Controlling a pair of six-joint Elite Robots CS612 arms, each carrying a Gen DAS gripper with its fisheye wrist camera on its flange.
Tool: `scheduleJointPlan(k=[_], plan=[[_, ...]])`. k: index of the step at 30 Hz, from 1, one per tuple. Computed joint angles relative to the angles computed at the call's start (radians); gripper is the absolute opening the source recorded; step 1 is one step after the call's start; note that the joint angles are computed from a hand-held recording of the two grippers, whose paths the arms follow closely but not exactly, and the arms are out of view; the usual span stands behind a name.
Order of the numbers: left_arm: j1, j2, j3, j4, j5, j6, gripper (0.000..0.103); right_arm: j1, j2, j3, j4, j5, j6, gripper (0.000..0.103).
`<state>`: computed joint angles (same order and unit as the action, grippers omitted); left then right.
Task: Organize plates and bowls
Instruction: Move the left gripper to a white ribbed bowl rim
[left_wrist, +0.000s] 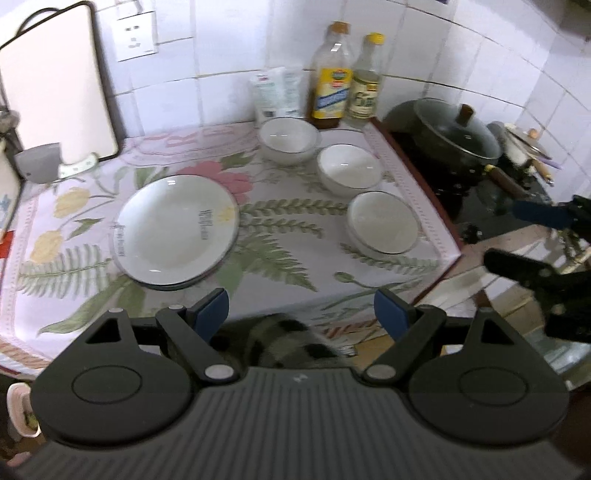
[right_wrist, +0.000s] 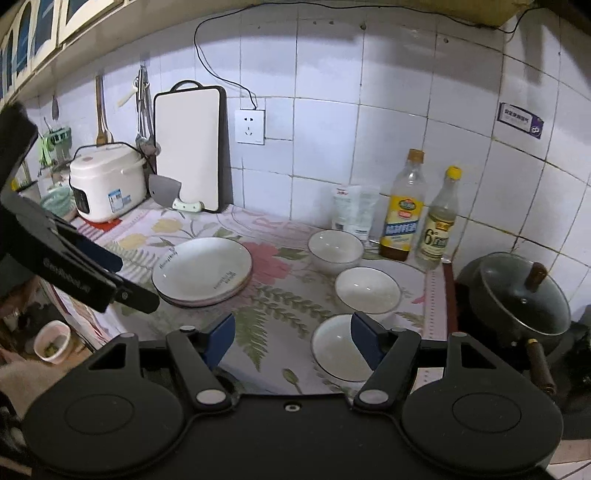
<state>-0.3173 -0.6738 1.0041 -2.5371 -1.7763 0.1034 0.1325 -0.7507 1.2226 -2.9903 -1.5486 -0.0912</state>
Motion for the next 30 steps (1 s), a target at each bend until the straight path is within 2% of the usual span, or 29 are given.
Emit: scheduleJointPlan(k=[6,8,11,15,20,23,26,30], plan=[[-0.023,0.013,-0.003,-0.021,-0.014,-0.006,0.086,-0.017,-0.003,0.050,-0.080,0.011,-0.056,0.076],[-0.034,0.020,0.003,-0.066,0.006,-0.017,0.086,-0.023,0.005,0.058,-0.112,0.014,-0.062,0.090],[-0.049,0.032,0.004,-0.112,0.026,-0.026,0.086,-0.022,0.025,0.063,-0.178,-0.029,-0.085,0.091],[-0.065,0.057,-0.011,-0.141,0.047,-0.025,0.087,-0.033,0.050,0.062,-0.214,-0.008,-0.055,0.092],[-0.078,0.119,-0.064,-0.201,0.060,-0.010,0.087,-0.059,0.109,0.046,-0.286,0.070,-0.020,0.095],[-0.083,0.163,-0.126,-0.165,0.070,0.023,0.086,-0.072,0.149,0.016,-0.277,0.107,-0.020,0.095],[-0.081,0.210,-0.197,-0.110,0.026,0.061,0.086,-0.088,0.187,-0.029,-0.213,0.155,-0.010,0.095],[-0.079,0.272,-0.298,-0.040,-0.007,0.028,0.086,-0.105,0.241,-0.093,-0.172,0.163,0.056,0.095]])
